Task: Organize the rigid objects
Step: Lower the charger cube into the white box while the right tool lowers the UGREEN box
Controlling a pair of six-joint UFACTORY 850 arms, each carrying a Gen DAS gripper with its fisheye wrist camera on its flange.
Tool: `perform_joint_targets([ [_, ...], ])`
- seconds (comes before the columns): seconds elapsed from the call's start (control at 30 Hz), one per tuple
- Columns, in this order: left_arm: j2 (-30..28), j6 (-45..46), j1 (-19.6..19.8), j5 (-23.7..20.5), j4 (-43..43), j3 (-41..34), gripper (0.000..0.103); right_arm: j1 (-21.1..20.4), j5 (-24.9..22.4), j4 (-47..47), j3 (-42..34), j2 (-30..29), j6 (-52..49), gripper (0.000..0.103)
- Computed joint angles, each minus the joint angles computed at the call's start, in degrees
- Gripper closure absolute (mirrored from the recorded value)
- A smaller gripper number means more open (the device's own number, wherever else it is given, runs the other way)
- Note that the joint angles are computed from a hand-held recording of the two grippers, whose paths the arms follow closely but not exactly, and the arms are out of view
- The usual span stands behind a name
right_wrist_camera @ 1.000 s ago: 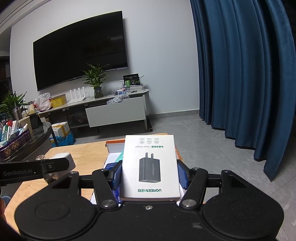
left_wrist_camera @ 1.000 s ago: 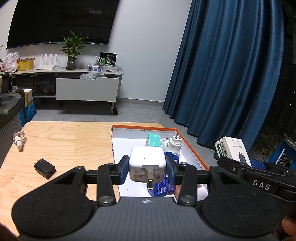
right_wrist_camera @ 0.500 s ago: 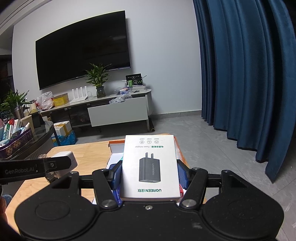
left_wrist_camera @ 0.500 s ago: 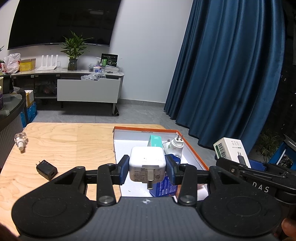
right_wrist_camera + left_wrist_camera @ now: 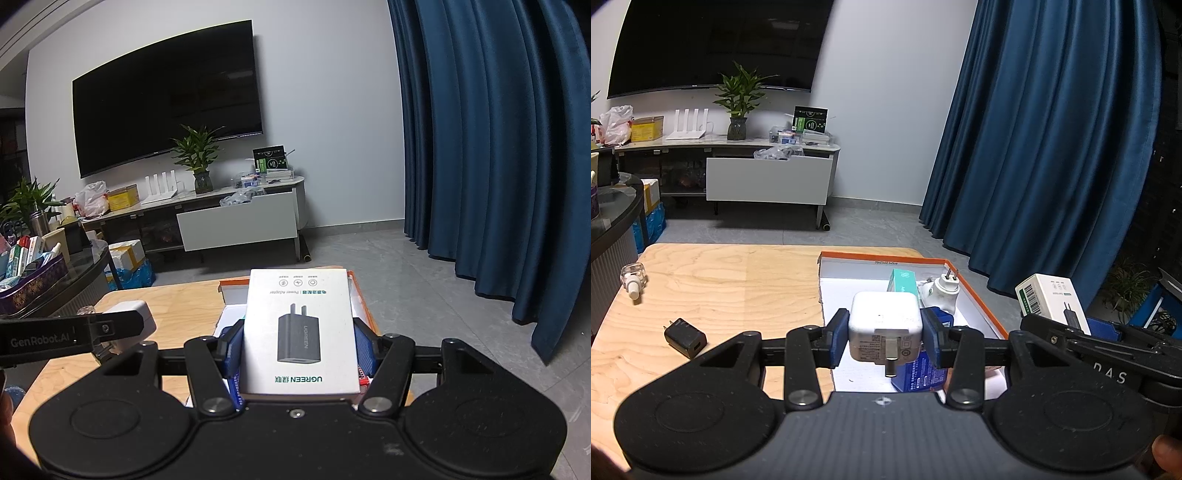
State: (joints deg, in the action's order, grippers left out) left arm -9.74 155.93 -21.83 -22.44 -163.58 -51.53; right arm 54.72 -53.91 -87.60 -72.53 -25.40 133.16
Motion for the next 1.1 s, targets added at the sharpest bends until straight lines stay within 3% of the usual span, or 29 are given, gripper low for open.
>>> perform_joint_targets([
  [1.1,-1.21,-0.31,0.74,0.92,0.24,-1.18,0.061,-0.69,1.04,0.51,-0.12,0.28,-1.23,0.033],
])
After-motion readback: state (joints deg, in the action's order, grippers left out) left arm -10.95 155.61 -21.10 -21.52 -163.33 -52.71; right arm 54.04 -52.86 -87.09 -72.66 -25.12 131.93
